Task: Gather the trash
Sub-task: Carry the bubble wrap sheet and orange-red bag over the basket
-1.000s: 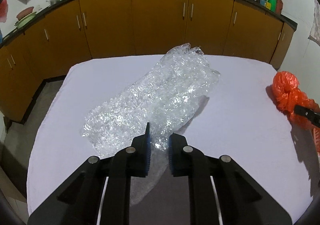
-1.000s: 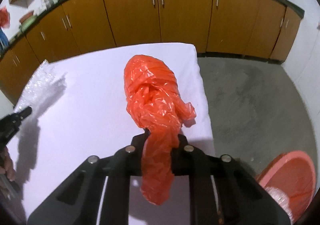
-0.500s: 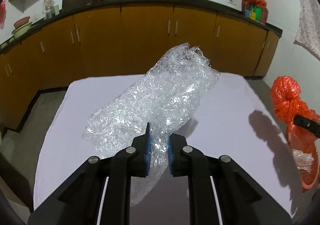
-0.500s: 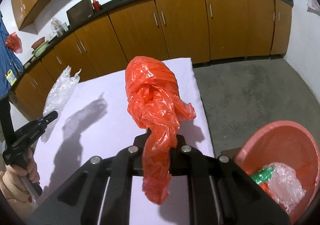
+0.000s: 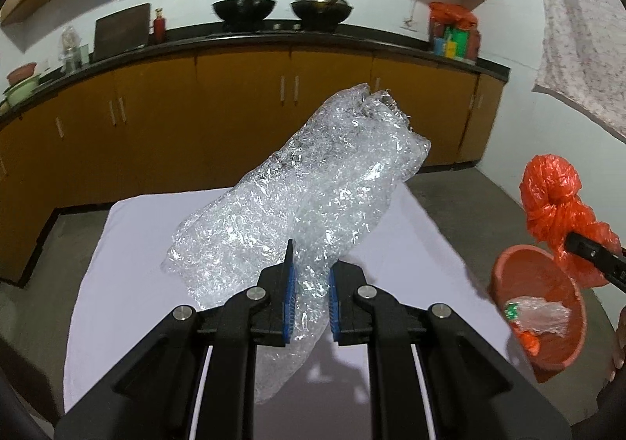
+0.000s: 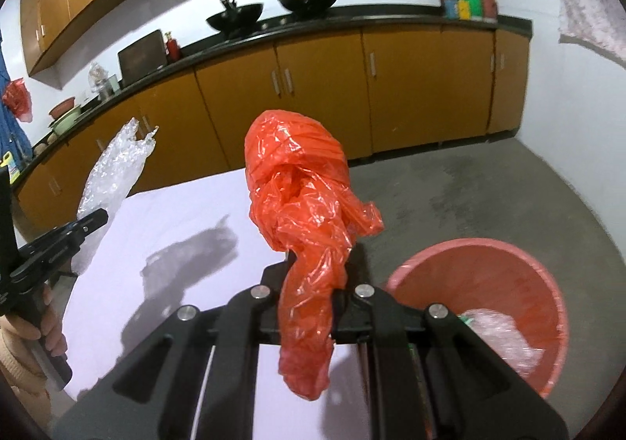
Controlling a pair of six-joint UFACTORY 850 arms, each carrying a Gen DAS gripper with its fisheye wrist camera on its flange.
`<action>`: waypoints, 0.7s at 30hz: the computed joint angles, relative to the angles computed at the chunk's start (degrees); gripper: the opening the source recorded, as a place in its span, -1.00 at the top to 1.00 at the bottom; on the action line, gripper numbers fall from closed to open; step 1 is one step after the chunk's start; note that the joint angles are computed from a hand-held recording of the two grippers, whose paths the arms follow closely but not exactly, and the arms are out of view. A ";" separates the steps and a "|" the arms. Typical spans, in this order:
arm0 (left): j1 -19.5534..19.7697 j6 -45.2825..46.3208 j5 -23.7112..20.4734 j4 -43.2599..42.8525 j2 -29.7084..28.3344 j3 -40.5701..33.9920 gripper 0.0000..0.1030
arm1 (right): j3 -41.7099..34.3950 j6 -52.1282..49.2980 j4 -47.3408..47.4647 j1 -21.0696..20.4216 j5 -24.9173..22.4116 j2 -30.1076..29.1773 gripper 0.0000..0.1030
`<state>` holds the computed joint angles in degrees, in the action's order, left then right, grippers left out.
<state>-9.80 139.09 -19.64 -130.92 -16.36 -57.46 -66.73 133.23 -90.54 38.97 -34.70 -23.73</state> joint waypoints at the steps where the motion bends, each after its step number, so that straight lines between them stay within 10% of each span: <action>1: -0.34 -0.44 -0.28 0.48 0.23 0.23 0.73 | 0.86 0.31 -0.08 0.08 -0.65 0.75 0.76; 21: -11.31 -6.78 -2.73 7.55 2.61 3.40 0.74 | 20.37 11.37 2.56 1.05 -11.06 15.72 0.76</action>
<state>-21.12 132.31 -22.37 -123.37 -13.75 -54.05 -46.36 144.60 -87.98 40.03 -45.76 -8.01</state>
